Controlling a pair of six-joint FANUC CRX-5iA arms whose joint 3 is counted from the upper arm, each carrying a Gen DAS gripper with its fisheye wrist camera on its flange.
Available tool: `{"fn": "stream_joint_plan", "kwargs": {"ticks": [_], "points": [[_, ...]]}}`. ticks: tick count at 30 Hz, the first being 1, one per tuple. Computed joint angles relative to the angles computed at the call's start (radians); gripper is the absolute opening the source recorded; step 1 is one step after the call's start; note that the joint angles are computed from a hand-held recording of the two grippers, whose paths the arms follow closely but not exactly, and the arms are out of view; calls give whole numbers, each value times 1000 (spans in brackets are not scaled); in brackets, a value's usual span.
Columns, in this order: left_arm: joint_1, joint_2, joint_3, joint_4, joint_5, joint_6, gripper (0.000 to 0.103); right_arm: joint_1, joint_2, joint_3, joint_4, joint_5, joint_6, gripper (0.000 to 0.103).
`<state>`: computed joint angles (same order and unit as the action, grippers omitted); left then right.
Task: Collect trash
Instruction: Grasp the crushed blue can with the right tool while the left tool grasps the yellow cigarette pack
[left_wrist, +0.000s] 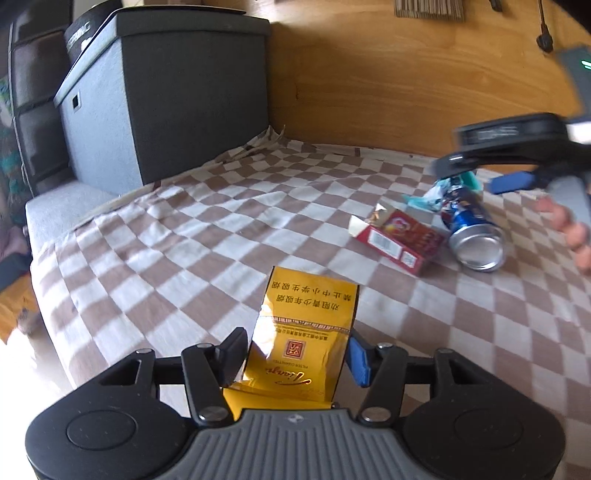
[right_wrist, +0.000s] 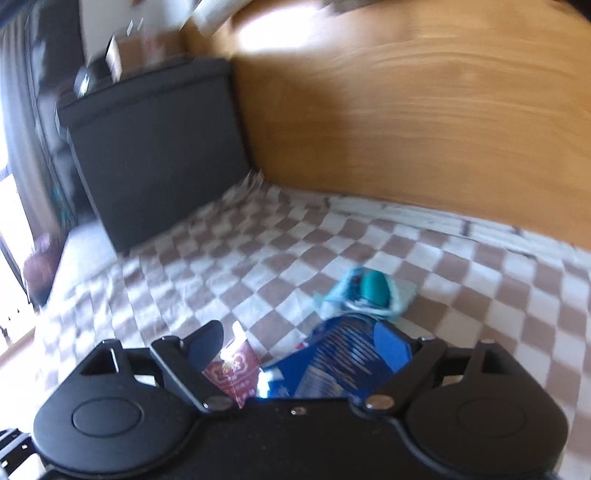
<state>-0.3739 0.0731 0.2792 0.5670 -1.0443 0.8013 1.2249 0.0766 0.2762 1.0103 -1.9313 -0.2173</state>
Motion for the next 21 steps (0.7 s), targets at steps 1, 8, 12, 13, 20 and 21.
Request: {"fn": "stream_joint_plan", "kwargs": {"ticks": [1,8,12,13,20,21], "points": [[0,-2,5,-10,-17,22,57,-21,14,39,-35,8,46,89],[12,-52,-35,-3,-20,81,57,-102,166,322,-197,-142,437,83],[25,-79,-55,3,-27,101,57,-107,147,332,-257,-211,408,72],[30,-87,-61,7,-31,100,57,-100,136,328,-269,-224,383,67],[55,-133,-81,26,-51,89,57,-24,28,262,-319,-271,222,46],[56,-139,-83,26,-55,91,57,-17,15,254,-330,-277,202,45]]}}
